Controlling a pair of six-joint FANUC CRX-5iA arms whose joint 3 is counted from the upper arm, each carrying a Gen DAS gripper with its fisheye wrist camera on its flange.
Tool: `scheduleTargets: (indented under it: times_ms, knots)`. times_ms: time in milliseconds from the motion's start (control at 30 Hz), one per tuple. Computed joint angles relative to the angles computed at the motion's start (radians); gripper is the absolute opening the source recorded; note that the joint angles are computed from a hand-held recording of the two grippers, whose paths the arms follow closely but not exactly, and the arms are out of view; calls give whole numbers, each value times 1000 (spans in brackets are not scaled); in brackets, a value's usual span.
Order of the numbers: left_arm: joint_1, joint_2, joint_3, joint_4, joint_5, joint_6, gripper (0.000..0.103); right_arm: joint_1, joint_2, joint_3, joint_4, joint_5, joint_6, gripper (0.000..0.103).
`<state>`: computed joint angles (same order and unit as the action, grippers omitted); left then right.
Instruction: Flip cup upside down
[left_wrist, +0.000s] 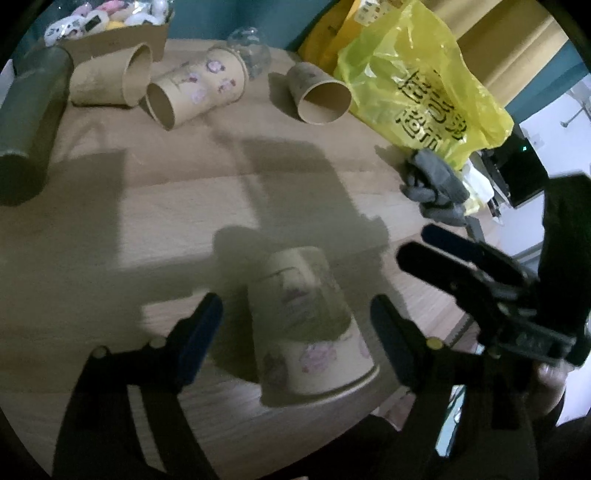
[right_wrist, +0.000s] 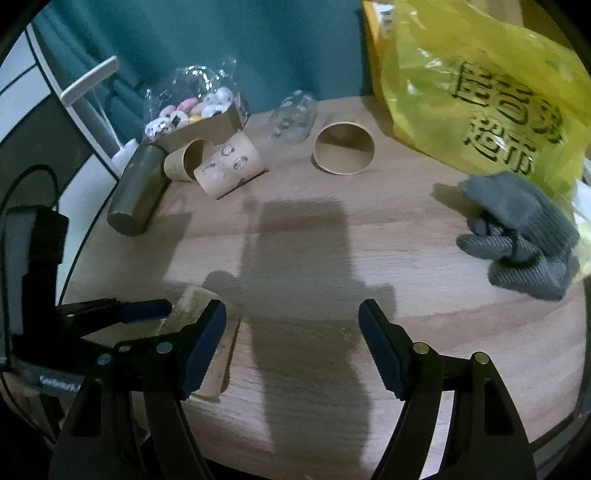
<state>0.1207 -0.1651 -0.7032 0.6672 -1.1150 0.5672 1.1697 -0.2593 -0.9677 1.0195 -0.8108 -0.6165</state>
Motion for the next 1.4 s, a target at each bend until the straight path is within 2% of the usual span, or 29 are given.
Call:
scheduleTargets:
  times_ms: [200,267,333,467,600,700,833,967,1067,1200,1300,1400]
  knots:
    - [101,-58,-38,24,1,-62,84,-76,39,77,-133,125,204,77]
    - [139,-79,-54,39,18,-84,84,-105,66,130,-250,178,334,77]
    - [182,-99,-75,62,33,-116,84,-129,108,210,-407,186,508,77]
    - [246,-94,-96,87,51,-156,84,-179,190,373,-659,123,797,77]
    - [309,-59,-99,105,35,-187,84,-228,269,517,-860,37,1009,77]
    - [343,-46,-105,124,39,-209,84,-258,325,614,-987,-29,1129,77]
    - [378,-23,-109,148,34,-239,84,-279,382,693,-1067,-96,1201,77]
    - [400,-18,-113,160,27,-265,84,-297,421,735,-1091,-136,1228,76]
    - [410,-14,-113,162,17,-273,84,-305,436,747,-1095,-140,1226,65]
    - [424,-17,-116,163,3,-282,84,-289,421,733,-1060,-122,1198,64]
    - [431,-27,-122,163,-4,-291,84,-244,386,679,-943,-74,1116,63]
    - [428,-44,-135,170,-3,-302,84,-158,345,573,-657,-47,926,63]
